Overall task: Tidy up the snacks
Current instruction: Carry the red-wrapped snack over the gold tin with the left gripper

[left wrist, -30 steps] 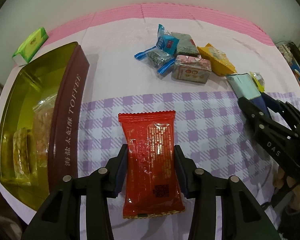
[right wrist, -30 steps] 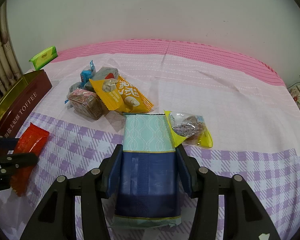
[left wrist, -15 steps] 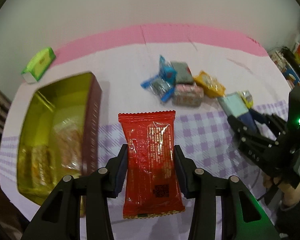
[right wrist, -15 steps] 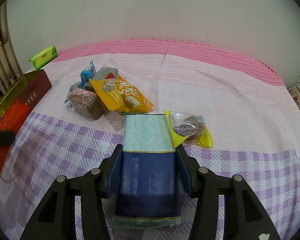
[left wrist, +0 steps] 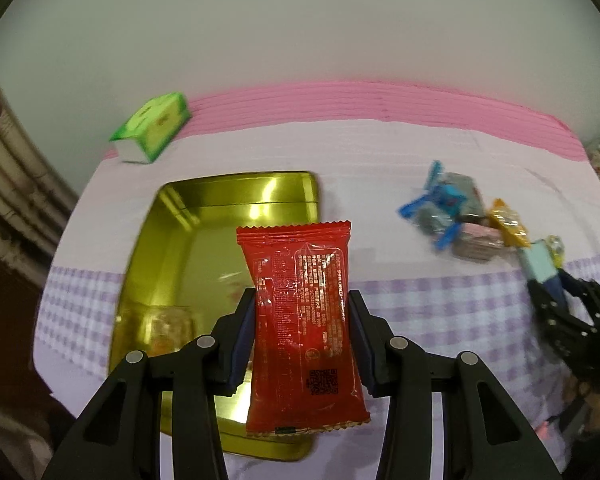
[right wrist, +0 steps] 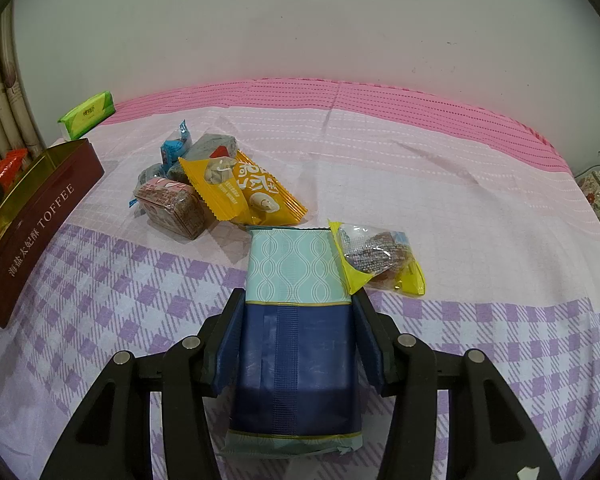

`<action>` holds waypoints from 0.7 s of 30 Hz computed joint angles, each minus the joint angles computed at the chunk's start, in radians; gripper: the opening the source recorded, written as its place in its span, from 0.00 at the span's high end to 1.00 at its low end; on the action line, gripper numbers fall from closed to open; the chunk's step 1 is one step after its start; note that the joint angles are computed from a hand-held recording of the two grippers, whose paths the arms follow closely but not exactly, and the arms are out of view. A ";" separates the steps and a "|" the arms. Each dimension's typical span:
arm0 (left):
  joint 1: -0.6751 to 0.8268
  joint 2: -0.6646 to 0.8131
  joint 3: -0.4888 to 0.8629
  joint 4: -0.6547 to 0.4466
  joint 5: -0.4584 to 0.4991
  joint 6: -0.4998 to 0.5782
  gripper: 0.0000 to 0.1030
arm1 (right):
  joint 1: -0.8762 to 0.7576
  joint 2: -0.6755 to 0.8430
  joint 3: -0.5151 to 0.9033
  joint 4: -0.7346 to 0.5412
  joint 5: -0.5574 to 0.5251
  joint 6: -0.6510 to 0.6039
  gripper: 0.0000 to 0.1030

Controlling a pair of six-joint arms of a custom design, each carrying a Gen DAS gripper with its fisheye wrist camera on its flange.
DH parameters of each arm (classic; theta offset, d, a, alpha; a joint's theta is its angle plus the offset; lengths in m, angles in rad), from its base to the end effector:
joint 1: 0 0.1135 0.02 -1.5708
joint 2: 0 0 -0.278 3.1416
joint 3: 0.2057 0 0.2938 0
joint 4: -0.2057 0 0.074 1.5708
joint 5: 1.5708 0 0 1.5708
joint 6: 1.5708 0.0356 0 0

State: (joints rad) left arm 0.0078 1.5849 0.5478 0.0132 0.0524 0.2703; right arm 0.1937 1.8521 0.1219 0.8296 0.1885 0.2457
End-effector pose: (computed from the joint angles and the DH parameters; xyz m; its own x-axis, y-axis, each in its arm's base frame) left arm 0.2789 0.0003 0.0808 -0.8179 0.2603 -0.5131 0.2468 0.9643 0.0957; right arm 0.1764 0.0278 0.0017 -0.7642 0.0936 -0.6382 0.1145 0.9934 0.0086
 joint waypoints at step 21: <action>0.194 0.257 0.095 0.077 -0.005 0.091 0.57 | 0.003 -0.001 0.002 -0.004 0.003 0.001 0.53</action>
